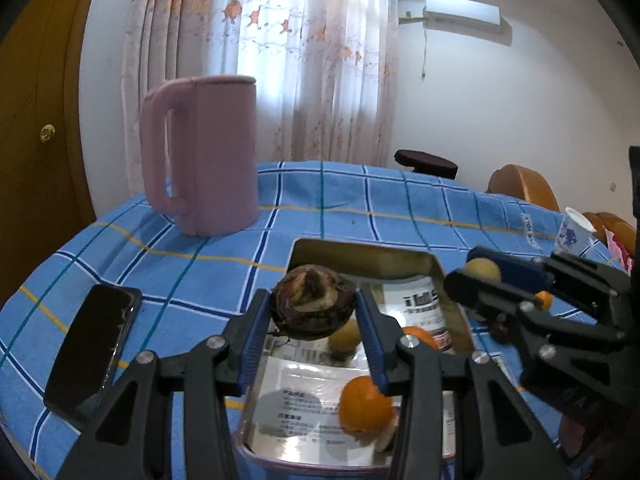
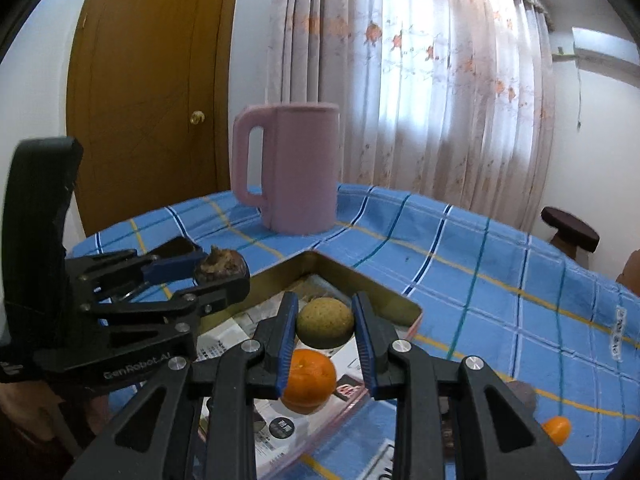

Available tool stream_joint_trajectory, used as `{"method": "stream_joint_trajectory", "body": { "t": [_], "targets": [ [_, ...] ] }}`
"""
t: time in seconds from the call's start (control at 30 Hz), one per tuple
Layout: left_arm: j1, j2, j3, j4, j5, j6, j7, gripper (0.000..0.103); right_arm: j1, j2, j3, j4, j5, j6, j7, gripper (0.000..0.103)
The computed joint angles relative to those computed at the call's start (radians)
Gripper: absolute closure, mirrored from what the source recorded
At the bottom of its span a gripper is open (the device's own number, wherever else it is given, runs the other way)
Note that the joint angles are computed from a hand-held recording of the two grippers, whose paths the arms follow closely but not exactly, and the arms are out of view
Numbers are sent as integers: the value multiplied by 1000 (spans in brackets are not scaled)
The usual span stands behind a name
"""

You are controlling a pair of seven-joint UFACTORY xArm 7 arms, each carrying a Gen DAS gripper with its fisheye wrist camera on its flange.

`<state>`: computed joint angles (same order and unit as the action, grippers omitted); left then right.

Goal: Organize fruits

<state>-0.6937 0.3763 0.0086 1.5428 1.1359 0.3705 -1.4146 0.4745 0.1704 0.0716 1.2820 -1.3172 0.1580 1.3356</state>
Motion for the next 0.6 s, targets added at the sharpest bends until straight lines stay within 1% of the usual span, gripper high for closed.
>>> {"method": "stream_joint_trajectory", "body": {
  "t": [0.1, 0.17, 0.23, 0.3, 0.4, 0.47, 0.5, 0.53, 0.57, 0.6],
  "targets": [
    [11, 5, -3, -5, -25, -14, 17, 58, -1, 38, 6, 19, 90, -2, -86, 73],
    [13, 9, -1, -6, -40, -16, 29, 58, 6, 66, 9, 34, 170, 7, -170, 73],
    [11, 9, 3, -9, -53, -10, 36, 58, 19, 82, 3, 42, 224, 14, -224, 73],
    [10, 3, 11, -17, -51, -19, 23, 58, 37, 94, -13, 49, 253, 15, -245, 73],
    [5, 5, 9, -11, -53, 5, 40, 58, 33, 106, -8, 43, 359, -1, -342, 73],
    [0, 3, 11, -12, -48, 18, 27, 57, 36, 104, -12, 37, 409, -9, -389, 72],
    [-5, 0, 13, -12, -41, 28, 16, 55, 59, 98, -37, 33, 393, -6, -371, 66],
    [-9, -5, 14, -14, -27, 33, -1, 47, 83, 90, -62, 28, 374, -1, -350, 52],
    [-11, -11, 14, -17, -13, 34, -17, 42, 95, 77, -77, 13, 357, -8, -331, 48],
    [-22, -22, 19, -21, 23, 43, -54, 33, 99, 64, -86, -3, 340, -26, -314, 45]
  ]
}}
